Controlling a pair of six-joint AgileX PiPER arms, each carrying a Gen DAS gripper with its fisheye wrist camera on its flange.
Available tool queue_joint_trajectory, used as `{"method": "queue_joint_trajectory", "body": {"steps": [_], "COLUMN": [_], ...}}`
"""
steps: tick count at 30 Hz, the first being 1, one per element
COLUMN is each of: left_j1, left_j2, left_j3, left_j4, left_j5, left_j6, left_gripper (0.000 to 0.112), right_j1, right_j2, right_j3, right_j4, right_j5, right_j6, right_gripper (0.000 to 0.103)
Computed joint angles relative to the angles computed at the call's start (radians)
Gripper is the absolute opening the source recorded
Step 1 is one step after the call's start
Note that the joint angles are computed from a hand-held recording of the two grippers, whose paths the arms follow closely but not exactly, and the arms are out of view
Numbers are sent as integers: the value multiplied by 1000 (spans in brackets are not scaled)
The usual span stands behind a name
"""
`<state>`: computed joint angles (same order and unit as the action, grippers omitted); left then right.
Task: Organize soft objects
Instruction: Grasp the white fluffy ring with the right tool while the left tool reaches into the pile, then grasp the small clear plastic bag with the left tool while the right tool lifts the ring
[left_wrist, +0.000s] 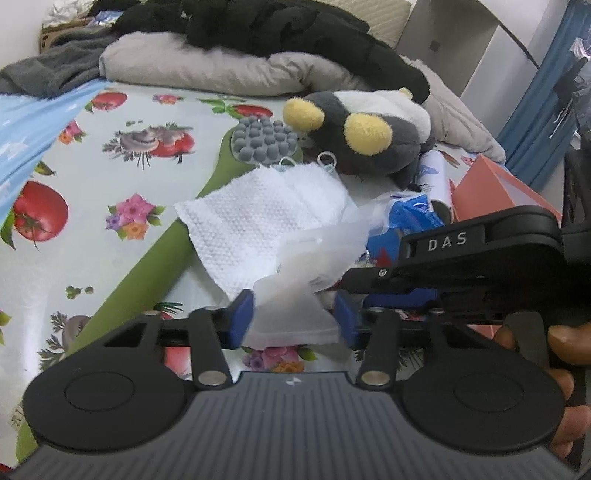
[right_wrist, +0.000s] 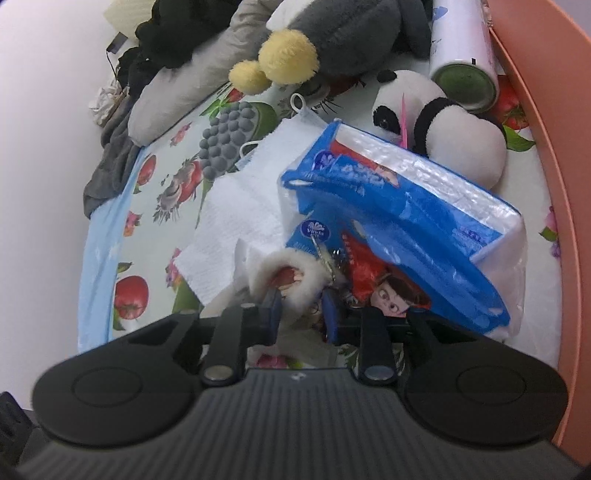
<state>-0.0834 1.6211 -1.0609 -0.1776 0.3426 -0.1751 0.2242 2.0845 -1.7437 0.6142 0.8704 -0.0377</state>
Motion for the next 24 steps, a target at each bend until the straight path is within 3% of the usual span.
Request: {"method": "queue_joint_trajectory", "body": {"steps": [6, 18, 24], "left_j1": [-3, -24, -52], "left_j2": [-1, -220, -377], "left_j3": [18, 132, 235], "left_j4": [67, 258, 287], "left_j5": [-42, -52, -9], "left_j6": [-97, -381, -473], "left_gripper": [26, 22, 22], "right_j1": [0, 5, -22], "right_j2": [-37, -224, -350], "right_j3": [36, 169, 309], "right_j4": [13, 93, 155], "right_j5": [-48, -130, -90], "right_j6": [-70, -255, -325], "right_gripper": [14, 11, 11]}}
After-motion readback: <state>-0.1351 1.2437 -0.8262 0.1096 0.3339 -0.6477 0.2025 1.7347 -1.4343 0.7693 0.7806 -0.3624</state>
